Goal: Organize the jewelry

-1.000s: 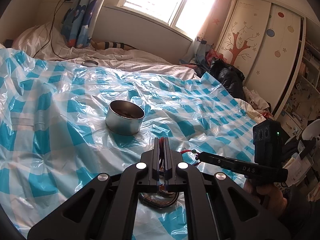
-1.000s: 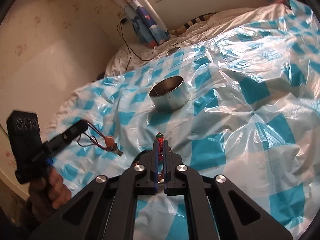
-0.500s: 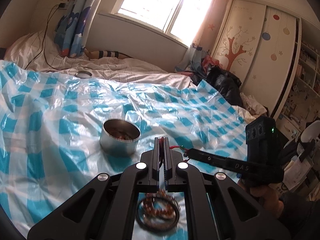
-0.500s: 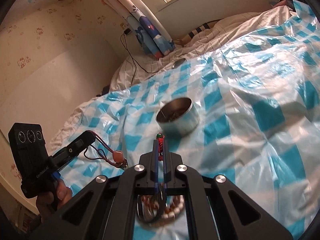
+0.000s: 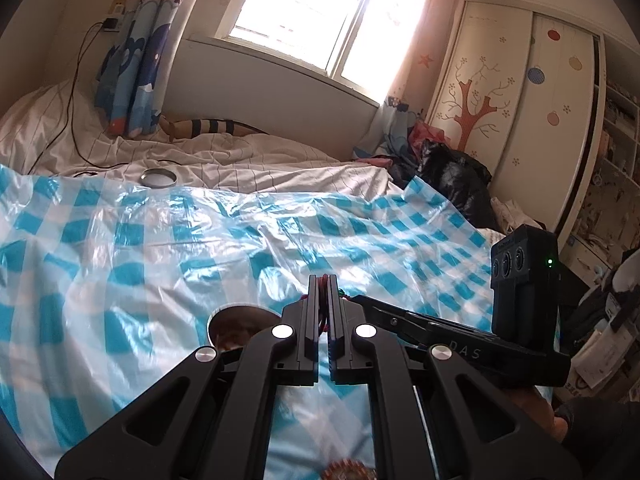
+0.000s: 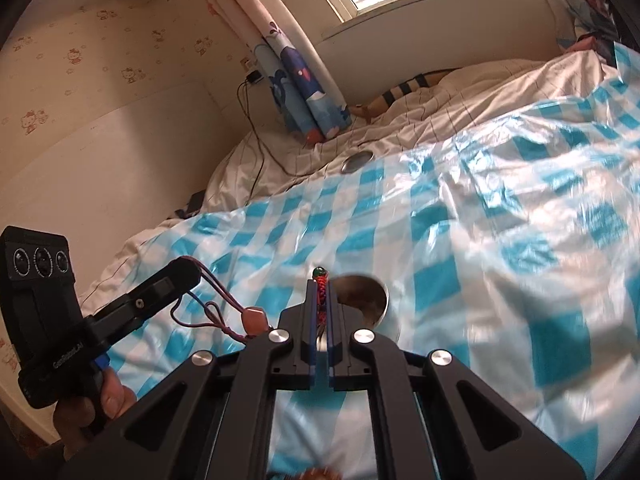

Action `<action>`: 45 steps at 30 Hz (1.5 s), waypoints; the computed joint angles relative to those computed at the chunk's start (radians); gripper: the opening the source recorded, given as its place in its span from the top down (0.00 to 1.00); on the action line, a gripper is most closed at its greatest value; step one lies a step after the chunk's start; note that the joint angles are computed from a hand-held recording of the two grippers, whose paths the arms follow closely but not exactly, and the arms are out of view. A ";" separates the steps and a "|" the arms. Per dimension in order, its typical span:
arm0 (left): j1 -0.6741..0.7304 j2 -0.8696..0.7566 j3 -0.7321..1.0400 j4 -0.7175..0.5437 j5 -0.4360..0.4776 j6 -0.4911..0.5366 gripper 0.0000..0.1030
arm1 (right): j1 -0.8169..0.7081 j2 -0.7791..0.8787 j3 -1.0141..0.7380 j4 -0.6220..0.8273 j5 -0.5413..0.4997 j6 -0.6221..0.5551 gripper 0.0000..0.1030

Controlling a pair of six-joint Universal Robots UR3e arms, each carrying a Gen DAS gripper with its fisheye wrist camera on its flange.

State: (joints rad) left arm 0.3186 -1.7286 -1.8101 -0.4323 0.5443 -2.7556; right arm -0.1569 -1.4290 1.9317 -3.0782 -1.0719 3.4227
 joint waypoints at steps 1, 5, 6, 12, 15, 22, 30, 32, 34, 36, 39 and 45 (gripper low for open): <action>-0.012 -0.026 0.018 0.018 0.012 -0.017 0.97 | 0.013 0.052 -0.059 0.020 -0.012 -0.003 0.96; -0.125 -0.198 0.234 -0.164 0.231 -0.009 0.77 | 0.074 0.207 -0.278 0.262 -0.088 -0.072 0.79; -0.138 -0.219 0.248 -0.183 0.279 -0.014 0.74 | 0.076 0.213 -0.269 0.250 -0.100 -0.061 0.72; -0.063 -0.109 0.103 -0.140 0.229 -0.008 0.54 | 0.031 0.080 -0.132 0.205 -0.082 -0.051 0.66; -0.011 -0.003 -0.001 -0.198 0.190 0.060 0.53 | -0.008 -0.041 -0.027 0.237 -0.055 -0.053 0.63; 0.095 0.276 -0.225 -0.517 0.161 0.377 0.53 | -0.125 -0.386 0.277 0.402 0.081 -0.106 0.63; 0.185 0.491 -0.369 -0.783 0.199 0.622 0.53 | -0.077 -0.604 0.463 0.541 0.141 -0.170 0.63; 0.238 0.521 -0.378 -0.861 0.183 0.662 0.53 | -0.004 -0.532 0.441 0.466 0.092 -0.148 0.63; 0.274 0.547 -0.374 -0.935 0.186 0.707 0.52 | 0.002 -0.505 0.445 0.437 0.110 -0.144 0.63; 0.277 0.574 -0.374 -0.950 0.201 0.744 0.52 | -0.038 -0.499 0.475 0.439 0.192 -0.150 0.63; 0.281 0.600 -0.384 -0.955 0.214 0.777 0.49 | -0.080 -0.466 0.506 0.415 0.293 -0.148 0.63; 0.207 0.564 -0.433 -0.768 0.293 0.703 0.49 | -0.132 -0.430 0.530 0.403 0.368 -0.132 0.63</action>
State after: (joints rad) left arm 0.5259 -1.1644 -2.2431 -1.2003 0.8375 -2.0525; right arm -0.2887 -1.8590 2.4613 -2.6753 -0.7044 3.2909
